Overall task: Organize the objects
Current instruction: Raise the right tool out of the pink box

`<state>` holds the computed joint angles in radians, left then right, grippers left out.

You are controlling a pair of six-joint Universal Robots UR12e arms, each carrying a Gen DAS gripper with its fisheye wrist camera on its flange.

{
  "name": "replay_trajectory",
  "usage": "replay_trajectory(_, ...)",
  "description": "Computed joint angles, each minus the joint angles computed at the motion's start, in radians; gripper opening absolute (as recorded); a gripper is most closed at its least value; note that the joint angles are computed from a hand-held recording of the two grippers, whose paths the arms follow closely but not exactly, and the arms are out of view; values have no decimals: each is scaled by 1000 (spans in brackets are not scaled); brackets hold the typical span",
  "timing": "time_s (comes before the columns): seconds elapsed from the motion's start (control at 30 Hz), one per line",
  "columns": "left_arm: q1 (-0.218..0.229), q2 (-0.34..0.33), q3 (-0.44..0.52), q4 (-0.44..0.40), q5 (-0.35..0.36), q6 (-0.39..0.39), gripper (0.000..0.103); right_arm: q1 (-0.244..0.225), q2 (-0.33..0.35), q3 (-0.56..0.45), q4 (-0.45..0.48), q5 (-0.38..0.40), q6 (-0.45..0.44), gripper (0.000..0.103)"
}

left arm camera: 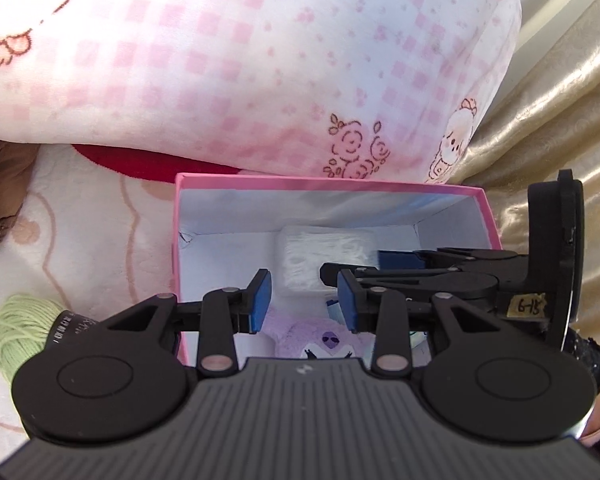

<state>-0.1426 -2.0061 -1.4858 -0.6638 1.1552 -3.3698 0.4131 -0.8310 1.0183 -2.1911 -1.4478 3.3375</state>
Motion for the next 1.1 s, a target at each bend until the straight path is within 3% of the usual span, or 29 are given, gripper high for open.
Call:
replay_trajectory(0.13, 2, 10, -5, -11, 22, 12, 34, 18, 22, -44, 38, -7, -31, 59)
replay_trajectory(0.23, 4, 22, -13, -31, 27, 22, 34, 35, 15, -38, 19, -63, -52, 58)
replay_trajectory(0.33, 2, 42, -19, -68, 52, 47, 39, 60, -41, 51, -71, -135, -71, 58)
replay_trajectory(0.47, 0, 76, -26, -134, 87, 94, 42, 90, -118, 154, -185, -172, -103, 61)
replay_trajectory(0.57, 1, 111, -40, -174, 101, 129, 50, 103, -160, 193, -220, -184, -122, 64)
replay_trajectory(0.7, 8, 163, -69, -205, 113, 160, 56, 135, -183, 198, -223, -241, -118, 64)
replay_trajectory(0.93, 25, 258, -136, -205, 136, 246, 62, 161, -219, 212, -208, -246, -71, 68)
replay_trajectory(1.1, 45, 311, -172, -217, 158, 280, 66, 182, -247, 227, -206, -237, -81, 78)
